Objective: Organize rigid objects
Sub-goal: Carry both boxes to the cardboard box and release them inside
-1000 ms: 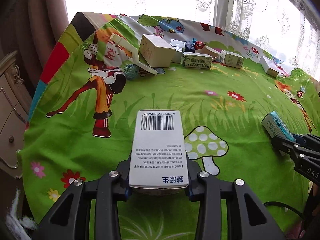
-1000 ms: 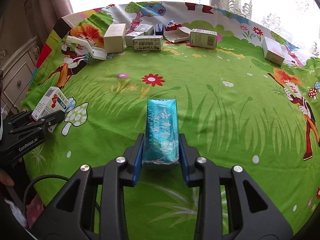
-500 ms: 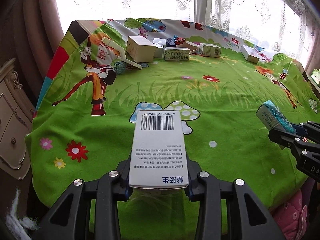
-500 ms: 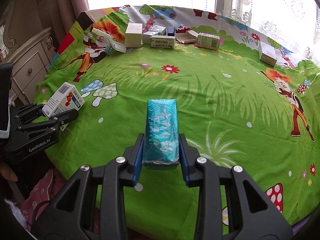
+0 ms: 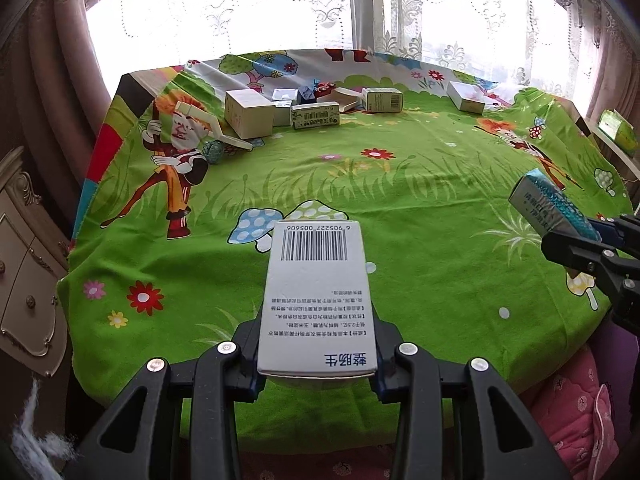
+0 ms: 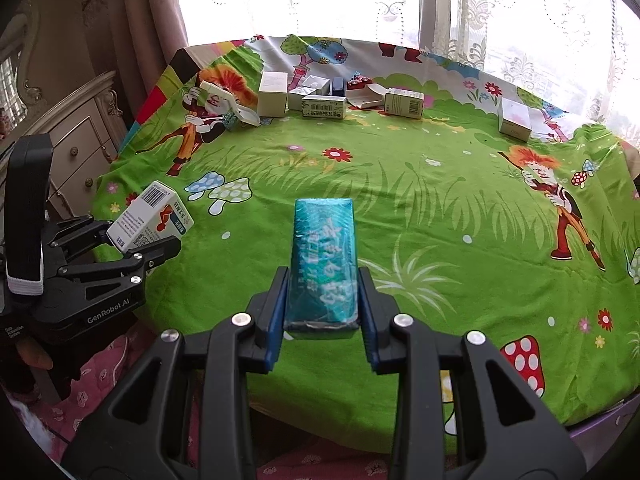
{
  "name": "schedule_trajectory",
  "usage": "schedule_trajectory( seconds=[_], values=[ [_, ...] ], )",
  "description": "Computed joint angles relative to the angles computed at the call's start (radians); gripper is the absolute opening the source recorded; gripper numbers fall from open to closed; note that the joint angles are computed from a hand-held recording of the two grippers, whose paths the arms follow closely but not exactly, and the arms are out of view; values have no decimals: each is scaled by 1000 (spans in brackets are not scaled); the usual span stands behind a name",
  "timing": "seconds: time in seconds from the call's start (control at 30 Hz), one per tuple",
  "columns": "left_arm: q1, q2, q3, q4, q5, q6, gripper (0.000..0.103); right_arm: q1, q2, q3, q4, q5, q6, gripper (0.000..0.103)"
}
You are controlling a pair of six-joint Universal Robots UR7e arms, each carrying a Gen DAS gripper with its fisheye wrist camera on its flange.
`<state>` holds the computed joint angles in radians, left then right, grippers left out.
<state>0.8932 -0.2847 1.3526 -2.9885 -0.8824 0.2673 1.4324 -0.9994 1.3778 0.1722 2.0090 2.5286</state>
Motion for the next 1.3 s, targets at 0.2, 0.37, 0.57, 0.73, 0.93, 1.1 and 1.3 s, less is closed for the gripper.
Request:
schedule_trajectory(
  seconds=[0.2, 0.37, 0.57, 0.73, 0.93, 1.1, 1.3],
  values=[
    [-19, -6, 24, -8, -3, 18, 40, -4, -70, 85, -49, -11, -2, 37],
    [-43, -9, 46, -9, -11, 42, 40, -10, -143, 177, -108, -11, -13, 37],
    [-85, -4, 75, -23, -45, 99, 40, -33, -245, 292, -168, 3, -4, 37],
    [-124, 2, 100, -42, -80, 157, 40, -60, -325, 376, -212, 17, 0, 37],
    [-169, 14, 105, -25, -134, 211, 40, -111, -413, 455, -241, 27, 27, 37],
    [-210, 27, 98, 5, -201, 259, 40, -164, -495, 520, -262, 30, 58, 37],
    [-264, 53, 87, 54, -285, 312, 40, -227, -600, 595, -290, 38, 87, 37]
  ],
)
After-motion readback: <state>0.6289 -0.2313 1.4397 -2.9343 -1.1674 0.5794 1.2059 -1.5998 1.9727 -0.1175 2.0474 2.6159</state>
